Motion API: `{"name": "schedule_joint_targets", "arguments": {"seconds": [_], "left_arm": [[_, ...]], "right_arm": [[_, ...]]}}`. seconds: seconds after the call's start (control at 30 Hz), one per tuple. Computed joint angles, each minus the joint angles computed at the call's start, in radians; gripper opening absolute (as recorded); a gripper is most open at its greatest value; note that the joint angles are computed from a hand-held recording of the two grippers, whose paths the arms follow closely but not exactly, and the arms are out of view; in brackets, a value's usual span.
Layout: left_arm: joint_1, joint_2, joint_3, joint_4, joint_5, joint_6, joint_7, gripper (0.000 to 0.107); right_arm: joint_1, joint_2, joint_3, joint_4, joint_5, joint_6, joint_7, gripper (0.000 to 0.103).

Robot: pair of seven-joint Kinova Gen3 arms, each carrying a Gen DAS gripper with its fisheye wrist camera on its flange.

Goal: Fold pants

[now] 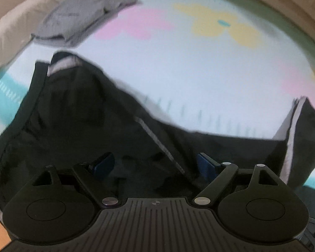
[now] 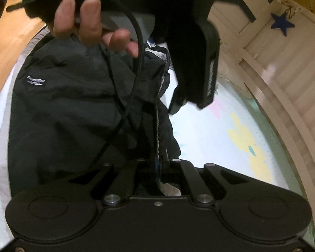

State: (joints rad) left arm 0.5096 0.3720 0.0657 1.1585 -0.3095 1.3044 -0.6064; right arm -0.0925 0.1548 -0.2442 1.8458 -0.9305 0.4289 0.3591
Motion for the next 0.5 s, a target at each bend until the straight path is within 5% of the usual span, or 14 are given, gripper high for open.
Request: {"name": "schedule_joint_targets", "arguments": {"seconds": [0.07, 0.13, 0.2, 0.3, 0.37, 0.43, 0.5], "left_arm": [[-0.06, -0.033, 0.051, 0.058, 0.037, -0.054, 0.029, 0.061], [-0.137, -0.071, 0.102, 0.123, 0.112, -0.135, 0.01, 0.025], [-0.147, -0.112, 0.102, 0.198, 0.136, -0.217, 0.024, 0.006], [-0.044, -0.171, 0.029, 0.289, 0.065, -0.268, 0.136, 0.004], [-0.014, -0.202, 0.045, 0.329, 0.01, -0.253, 0.215, 0.003], [0.019, -0.225, 0.073, 0.363, -0.064, -0.224, 0.297, 0.003], [0.093, -0.25, 0.058, 0.406, -0.122, -0.191, 0.378, 0.003]], "right_arm": [[-0.007, -0.012, 0.0, 0.018, -0.012, -0.019, -0.022, 0.006], [-0.028, -0.02, 0.01, 0.024, 0.018, -0.037, -0.081, 0.006], [-0.053, -0.027, 0.017, 0.027, 0.07, -0.062, -0.139, 0.006], [-0.081, -0.034, 0.034, 0.027, 0.134, -0.064, -0.218, 0.006], [-0.086, -0.041, 0.039, 0.025, 0.166, -0.062, -0.284, 0.013], [-0.049, -0.059, 0.04, 0.013, 0.145, -0.011, -0.318, 0.042], [-0.028, -0.079, 0.068, -0.001, 0.106, 0.049, -0.347, 0.055]]}}
